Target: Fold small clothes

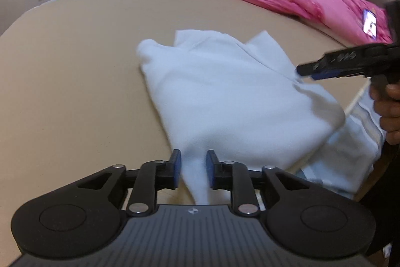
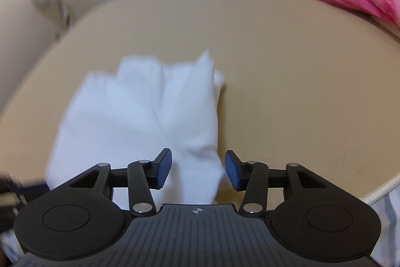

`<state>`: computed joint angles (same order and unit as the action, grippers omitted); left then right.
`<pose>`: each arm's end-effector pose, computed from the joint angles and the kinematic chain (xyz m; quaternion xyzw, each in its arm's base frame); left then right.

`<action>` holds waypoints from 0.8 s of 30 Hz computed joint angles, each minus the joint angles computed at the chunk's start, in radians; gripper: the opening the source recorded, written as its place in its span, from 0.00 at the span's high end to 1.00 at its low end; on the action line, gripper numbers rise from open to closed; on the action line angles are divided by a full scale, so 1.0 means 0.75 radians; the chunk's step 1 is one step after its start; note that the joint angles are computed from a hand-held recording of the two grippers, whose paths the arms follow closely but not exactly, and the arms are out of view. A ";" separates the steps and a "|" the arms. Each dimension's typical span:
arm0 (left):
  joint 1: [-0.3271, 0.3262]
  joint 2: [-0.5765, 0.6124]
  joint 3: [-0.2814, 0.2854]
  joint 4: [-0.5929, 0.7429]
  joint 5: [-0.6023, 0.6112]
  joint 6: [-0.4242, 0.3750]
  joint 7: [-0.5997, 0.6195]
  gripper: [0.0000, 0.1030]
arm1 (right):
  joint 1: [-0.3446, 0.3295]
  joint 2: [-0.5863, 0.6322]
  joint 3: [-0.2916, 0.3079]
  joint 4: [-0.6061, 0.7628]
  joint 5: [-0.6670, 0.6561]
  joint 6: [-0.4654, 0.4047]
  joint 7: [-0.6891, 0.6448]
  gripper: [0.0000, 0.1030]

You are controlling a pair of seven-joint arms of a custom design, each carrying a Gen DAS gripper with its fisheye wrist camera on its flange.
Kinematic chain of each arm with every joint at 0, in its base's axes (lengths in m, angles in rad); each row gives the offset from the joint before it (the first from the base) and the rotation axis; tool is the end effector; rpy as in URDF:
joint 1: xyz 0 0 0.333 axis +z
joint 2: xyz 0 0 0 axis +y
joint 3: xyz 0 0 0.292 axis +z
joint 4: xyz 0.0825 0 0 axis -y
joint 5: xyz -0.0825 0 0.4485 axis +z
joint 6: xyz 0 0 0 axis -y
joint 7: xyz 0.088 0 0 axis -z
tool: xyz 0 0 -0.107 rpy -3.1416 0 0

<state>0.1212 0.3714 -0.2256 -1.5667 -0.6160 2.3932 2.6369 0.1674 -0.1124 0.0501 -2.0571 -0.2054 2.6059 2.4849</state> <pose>0.7541 -0.0636 0.4416 -0.3626 0.8602 -0.3386 0.1180 0.6159 0.1414 0.5145 -0.4590 0.8238 -0.1491 0.2973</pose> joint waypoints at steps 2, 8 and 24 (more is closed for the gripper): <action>-0.001 0.016 0.005 0.028 0.006 -0.015 -0.034 0.75 | -0.023 -0.001 0.005 0.005 -0.078 0.035 0.095 0.53; -0.003 0.013 0.004 0.046 0.031 -0.022 -0.069 0.73 | -0.020 0.202 -0.032 0.202 -0.156 -0.009 0.093 0.53; 0.024 0.199 -0.005 0.365 0.017 -0.206 -0.341 0.40 | 0.039 0.283 -0.130 0.202 -0.131 -0.017 0.522 0.54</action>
